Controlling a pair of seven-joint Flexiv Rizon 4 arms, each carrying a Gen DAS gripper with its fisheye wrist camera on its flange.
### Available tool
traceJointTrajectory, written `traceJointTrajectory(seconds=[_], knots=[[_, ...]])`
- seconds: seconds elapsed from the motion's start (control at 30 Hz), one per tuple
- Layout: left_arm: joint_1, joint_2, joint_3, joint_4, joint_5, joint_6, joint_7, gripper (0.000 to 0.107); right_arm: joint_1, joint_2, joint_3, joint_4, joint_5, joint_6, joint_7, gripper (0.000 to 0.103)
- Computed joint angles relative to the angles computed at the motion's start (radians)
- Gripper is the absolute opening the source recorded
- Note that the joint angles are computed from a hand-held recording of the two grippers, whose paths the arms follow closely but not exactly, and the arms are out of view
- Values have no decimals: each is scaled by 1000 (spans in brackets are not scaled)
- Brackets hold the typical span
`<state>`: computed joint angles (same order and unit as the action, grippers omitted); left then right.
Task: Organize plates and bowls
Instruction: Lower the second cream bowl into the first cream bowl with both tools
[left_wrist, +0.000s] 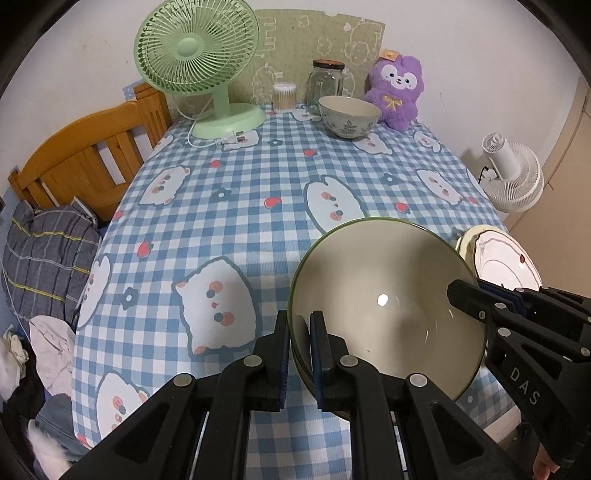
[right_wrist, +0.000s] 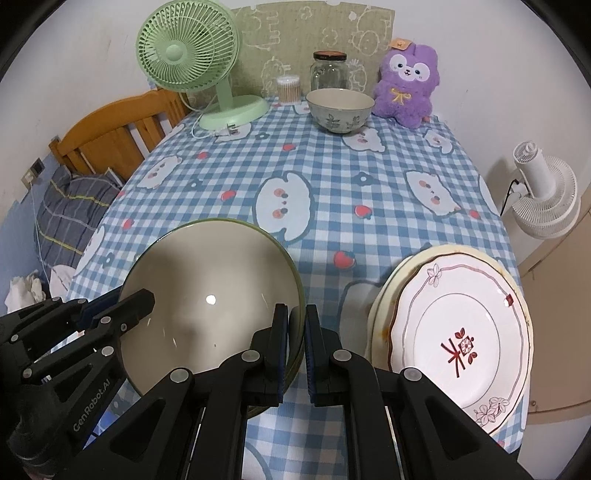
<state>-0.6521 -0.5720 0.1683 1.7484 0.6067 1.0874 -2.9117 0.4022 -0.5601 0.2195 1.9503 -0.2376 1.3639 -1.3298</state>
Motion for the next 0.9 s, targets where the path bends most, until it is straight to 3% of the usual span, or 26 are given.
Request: traceJointTrajectory(seconds=[0.73,0.83,0.9], knots=[[-9,-20,6,-4,1,4,16,8,35,-5,-47,30,-40,40,22,11],[-9,-20,6,-2,-2,10,9,8,16,-11,-24,20,-27,34,25,11],[-6,-20,6,1,-4,20,6,16,9,-15,-14,14,-21,33,24,11]])
